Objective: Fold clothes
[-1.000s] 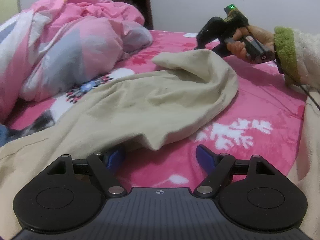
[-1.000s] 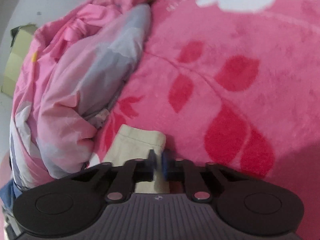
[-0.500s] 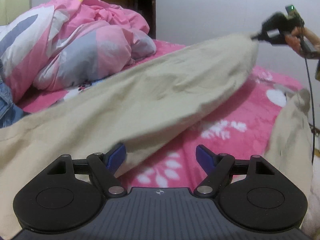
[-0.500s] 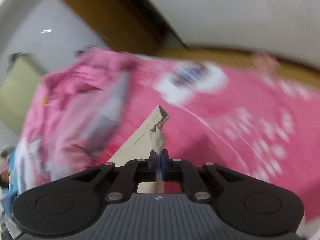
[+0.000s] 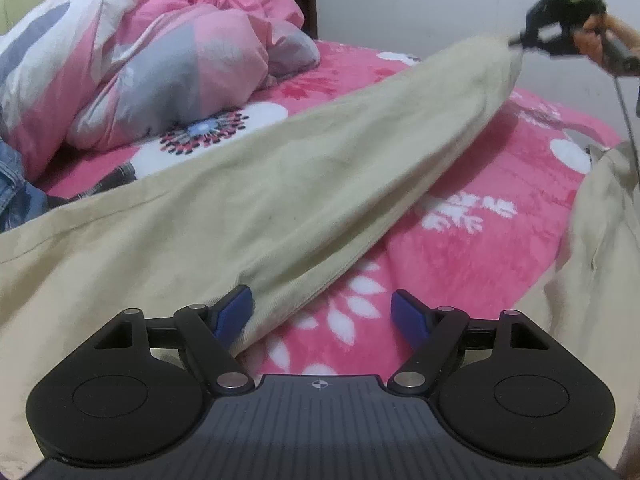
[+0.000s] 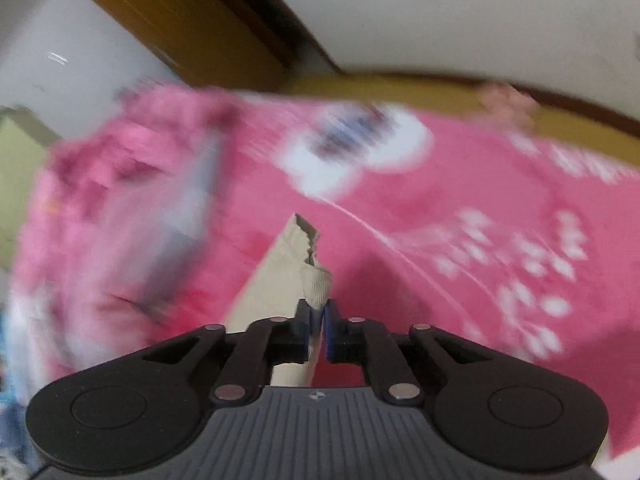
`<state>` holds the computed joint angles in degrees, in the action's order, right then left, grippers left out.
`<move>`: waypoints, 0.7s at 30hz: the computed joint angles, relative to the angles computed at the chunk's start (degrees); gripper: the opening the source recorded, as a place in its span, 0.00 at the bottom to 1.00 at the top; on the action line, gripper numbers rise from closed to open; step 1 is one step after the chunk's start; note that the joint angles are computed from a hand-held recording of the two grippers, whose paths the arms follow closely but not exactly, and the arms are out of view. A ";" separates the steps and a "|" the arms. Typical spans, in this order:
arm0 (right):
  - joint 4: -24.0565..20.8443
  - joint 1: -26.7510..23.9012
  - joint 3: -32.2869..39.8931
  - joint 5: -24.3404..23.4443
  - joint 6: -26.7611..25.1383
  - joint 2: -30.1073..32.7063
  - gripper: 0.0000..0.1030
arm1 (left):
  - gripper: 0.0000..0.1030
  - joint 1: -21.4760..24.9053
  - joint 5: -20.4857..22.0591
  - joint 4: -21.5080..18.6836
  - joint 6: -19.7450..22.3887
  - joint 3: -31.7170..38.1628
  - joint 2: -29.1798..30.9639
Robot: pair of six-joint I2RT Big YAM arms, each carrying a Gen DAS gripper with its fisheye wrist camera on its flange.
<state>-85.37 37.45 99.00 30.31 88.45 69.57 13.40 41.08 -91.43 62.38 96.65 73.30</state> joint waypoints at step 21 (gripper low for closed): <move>38.57 -9.91 -15.04 -19.01 -4.83 -5.62 0.35 | 0.78 -1.25 -2.32 1.51 -3.79 -0.70 -0.48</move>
